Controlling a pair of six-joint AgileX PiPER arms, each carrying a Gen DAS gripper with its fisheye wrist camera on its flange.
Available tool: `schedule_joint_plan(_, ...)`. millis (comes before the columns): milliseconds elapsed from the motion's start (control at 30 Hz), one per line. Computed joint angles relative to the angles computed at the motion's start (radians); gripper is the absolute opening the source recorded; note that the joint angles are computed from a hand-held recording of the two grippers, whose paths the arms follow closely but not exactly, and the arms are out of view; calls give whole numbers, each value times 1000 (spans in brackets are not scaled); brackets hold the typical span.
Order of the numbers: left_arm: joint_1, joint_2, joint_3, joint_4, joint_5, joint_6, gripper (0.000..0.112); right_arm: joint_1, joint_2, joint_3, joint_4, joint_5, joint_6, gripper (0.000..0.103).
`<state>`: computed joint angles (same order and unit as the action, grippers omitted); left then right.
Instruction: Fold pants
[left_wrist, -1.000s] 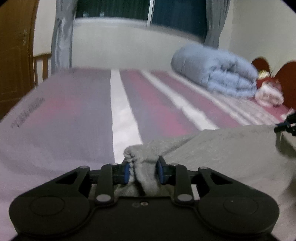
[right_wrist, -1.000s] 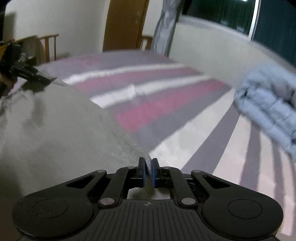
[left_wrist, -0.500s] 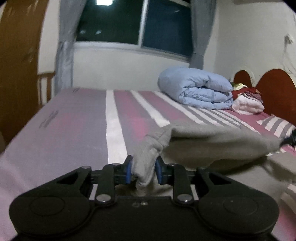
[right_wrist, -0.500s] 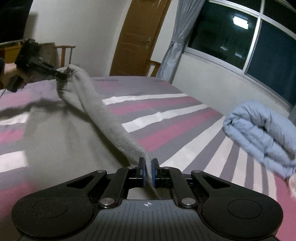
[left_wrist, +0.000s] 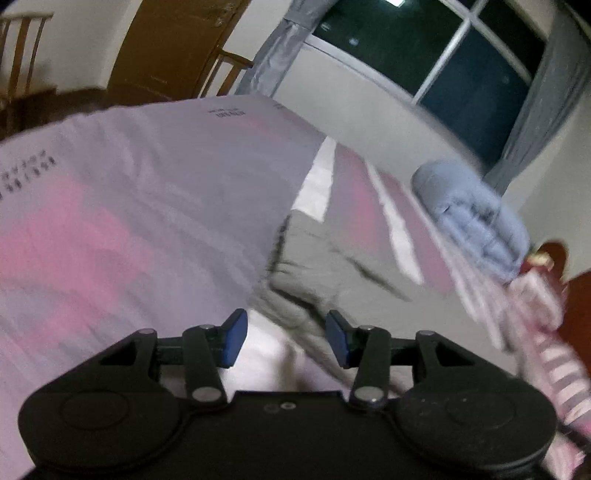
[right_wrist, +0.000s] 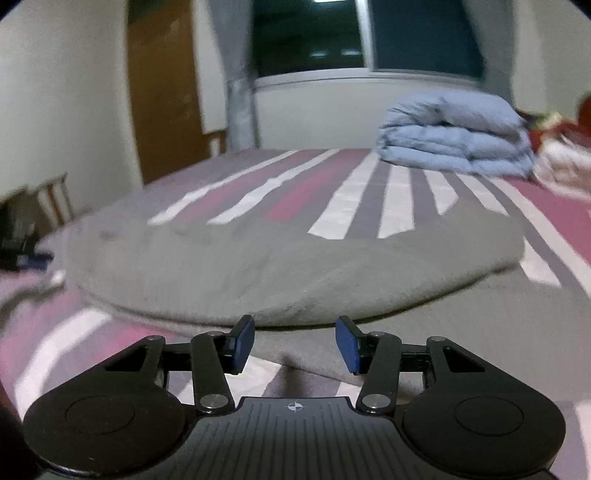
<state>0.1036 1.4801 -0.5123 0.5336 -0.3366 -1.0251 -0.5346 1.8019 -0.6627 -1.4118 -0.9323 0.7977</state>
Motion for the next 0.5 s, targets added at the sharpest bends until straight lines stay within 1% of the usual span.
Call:
schedule_joint_plan(100,21,44,-27,143,-84,-177,38,16,14,-63,-25,6,180,49)
schedule_joint_plan(133,16,73,-49,156,-107,-210,41,18,13,-66,-25,6,219,49)
schedule_joint_plan(167,30,94,-65,209,-126,-264,48,20,16,-80,-37,4,268,49)
schedule_joint_plan(233,33,133,-108,305,-116,-373,49,29,25,-115,-61,8,362,49)
schedule_joint_plan(300,29,171,-154,352,-100,-421,45,58,46,-158,-76,27,452,49)
schedule_joint_plan(333,31,170,-147,352,-96,-417,44,71,59,-185,-94,41,501,49)
schedule_joint_plan(367,28,173,-151,365,-78,-432,35,94,77,-222,-128,64,570,49)
schedule_joint_plan(400,23,191,-171,385,-56,-455,31,117,93,-256,-161,92,638,49)
schedule_joint_plan(433,16,193,-173,370,-42,-443,23,142,108,-288,-192,127,710,49)
schedule_joint_plan(500,25,200,-160,316,-59,-387,19,157,150,-340,-217,128,798,49)
